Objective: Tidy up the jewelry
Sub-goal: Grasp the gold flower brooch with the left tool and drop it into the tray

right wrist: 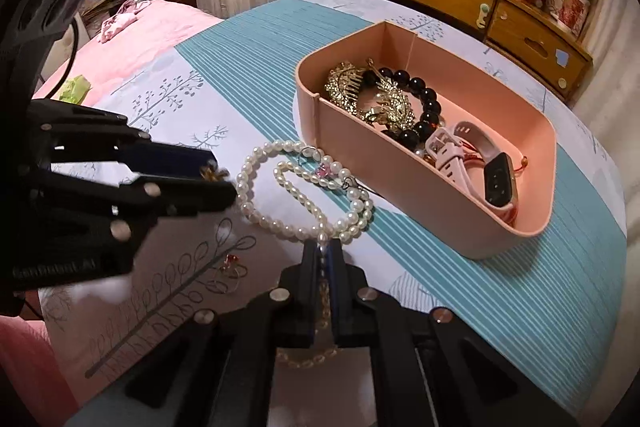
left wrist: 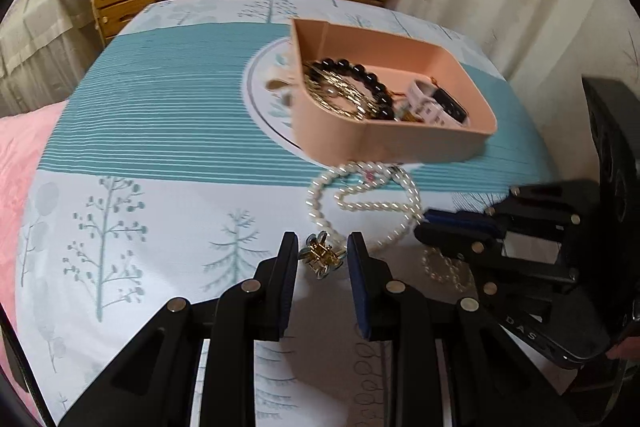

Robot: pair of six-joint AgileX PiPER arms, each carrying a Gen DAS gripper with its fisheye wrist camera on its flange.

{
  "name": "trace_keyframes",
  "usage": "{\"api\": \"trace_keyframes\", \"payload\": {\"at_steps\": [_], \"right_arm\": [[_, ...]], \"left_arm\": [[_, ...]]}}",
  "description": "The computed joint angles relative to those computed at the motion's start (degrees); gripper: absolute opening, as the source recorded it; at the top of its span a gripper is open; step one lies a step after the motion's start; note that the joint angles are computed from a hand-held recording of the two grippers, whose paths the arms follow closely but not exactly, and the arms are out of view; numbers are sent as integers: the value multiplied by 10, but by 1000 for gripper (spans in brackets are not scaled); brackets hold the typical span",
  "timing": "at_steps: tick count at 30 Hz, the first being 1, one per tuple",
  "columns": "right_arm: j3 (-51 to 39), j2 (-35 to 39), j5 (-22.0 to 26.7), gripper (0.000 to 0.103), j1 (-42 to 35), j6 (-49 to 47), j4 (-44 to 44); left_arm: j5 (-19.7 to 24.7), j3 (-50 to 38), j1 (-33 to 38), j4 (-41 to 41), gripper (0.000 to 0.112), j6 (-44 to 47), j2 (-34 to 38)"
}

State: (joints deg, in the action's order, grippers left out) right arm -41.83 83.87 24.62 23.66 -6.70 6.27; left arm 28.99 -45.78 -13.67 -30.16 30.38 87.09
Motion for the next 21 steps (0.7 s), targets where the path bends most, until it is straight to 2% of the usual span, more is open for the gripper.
{"api": "trace_keyframes", "payload": {"at_steps": [5, 9, 13, 16, 19, 21], "right_arm": [[-3, -5, 29, 5, -21, -43, 68], [-3, -21, 64, 5, -52, -123, 168], [-12, -54, 103, 5, -71, -165, 220], [-28, -81, 132, 5, -88, -187, 246], [-52, -101, 169, 5, -119, -217, 281], [-68, -114, 185, 5, -131, -221, 285]], "left_arm": [[-15, 0, 20, 17, 23, -26, -17], [-19, -9, 34, 28, 23, -54, -22], [6, -38, 52, 44, 23, -75, -13], [29, -74, 49, 92, 23, -128, 5], [38, -92, 55, 76, 23, -115, 9], [56, -114, 49, 103, 23, -139, 14]]}}
